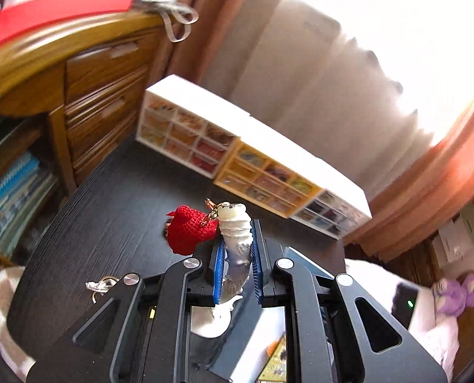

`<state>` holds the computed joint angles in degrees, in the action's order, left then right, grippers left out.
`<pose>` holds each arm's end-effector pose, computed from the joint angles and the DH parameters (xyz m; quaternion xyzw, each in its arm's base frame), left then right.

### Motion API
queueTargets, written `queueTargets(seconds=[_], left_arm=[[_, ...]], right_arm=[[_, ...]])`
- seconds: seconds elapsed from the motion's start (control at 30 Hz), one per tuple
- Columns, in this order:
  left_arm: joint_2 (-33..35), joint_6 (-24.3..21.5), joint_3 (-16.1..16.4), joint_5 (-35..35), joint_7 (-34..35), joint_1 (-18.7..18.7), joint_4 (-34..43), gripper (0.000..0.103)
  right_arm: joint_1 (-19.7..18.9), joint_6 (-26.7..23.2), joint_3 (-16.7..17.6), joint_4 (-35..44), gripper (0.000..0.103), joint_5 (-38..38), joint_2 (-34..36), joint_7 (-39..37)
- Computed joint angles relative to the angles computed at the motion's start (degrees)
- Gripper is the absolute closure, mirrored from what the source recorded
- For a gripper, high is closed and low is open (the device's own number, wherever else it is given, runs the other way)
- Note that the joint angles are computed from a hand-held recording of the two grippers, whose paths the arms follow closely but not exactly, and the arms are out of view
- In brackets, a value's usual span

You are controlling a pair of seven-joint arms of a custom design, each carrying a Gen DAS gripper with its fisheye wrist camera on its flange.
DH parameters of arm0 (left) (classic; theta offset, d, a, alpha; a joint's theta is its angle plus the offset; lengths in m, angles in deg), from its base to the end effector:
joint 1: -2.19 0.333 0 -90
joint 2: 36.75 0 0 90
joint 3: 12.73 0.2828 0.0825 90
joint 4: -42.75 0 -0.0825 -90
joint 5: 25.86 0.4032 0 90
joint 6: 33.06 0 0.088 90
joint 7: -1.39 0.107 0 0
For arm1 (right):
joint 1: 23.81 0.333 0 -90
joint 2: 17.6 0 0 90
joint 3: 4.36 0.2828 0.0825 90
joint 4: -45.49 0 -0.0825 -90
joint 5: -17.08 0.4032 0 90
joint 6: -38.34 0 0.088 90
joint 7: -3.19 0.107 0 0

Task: Organize jewelry
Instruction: 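Lower the gold card into the white box and open the right tool while the left tool carries the figure, then lower the white figure keychain into the box and open the left tool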

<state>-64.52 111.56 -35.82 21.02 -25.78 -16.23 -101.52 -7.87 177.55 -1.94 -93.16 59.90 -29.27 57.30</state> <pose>0.3472 -0.3173 0.4410 -0.8286 0.3697 -0.3600 0.2171 0.4782 0.1609 0.3647 -0.8054 0.5218 0.0743 0.2710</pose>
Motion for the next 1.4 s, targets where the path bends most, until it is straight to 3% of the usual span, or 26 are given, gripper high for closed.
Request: queueTargets(seconds=[0.13, 0.3, 0.6, 0.9, 1.1, 1.4], left_arm=[[1.3, 0.5, -0.3, 0.8, 2.5, -0.6, 2.3, 0.087], [4.4, 1.7, -1.0, 1.9, 5.4, -1.1, 6.1, 0.087], [13.6, 3.8, -1.9, 4.6, 8.0, -3.0, 14.5, 0.087], [26.3, 6.9, 0.7, 4.1, 10.9, -6.9, 21.7, 0.087], [32.6, 9.9, 3.4, -0.9, 14.8, -8.6, 23.5, 0.087], [34.8, 10.4, 4.7, -4.6, 18.9, -9.5, 23.2, 0.087]], right_arm=[[-0.2, 0.9, -0.4, -1.0, 0.044, 1.2, -2.0, 0.5], [-0.5, 2.2, -2.5, -3.7, 0.034, 5.4, -7.9, -2.3], [-2.3, 5.3, -5.1, -10.0, 0.03, 8.1, -19.4, -4.6], [-3.4, 8.9, -6.4, -17.4, 0.026, 8.0, -27.3, -2.5], [-3.7, 7.9, -8.1, -19.6, 0.026, 9.2, -29.4, -2.6], [-5.0, 6.5, -9.0, -21.8, 0.026, 10.0, -30.1, -1.6]])
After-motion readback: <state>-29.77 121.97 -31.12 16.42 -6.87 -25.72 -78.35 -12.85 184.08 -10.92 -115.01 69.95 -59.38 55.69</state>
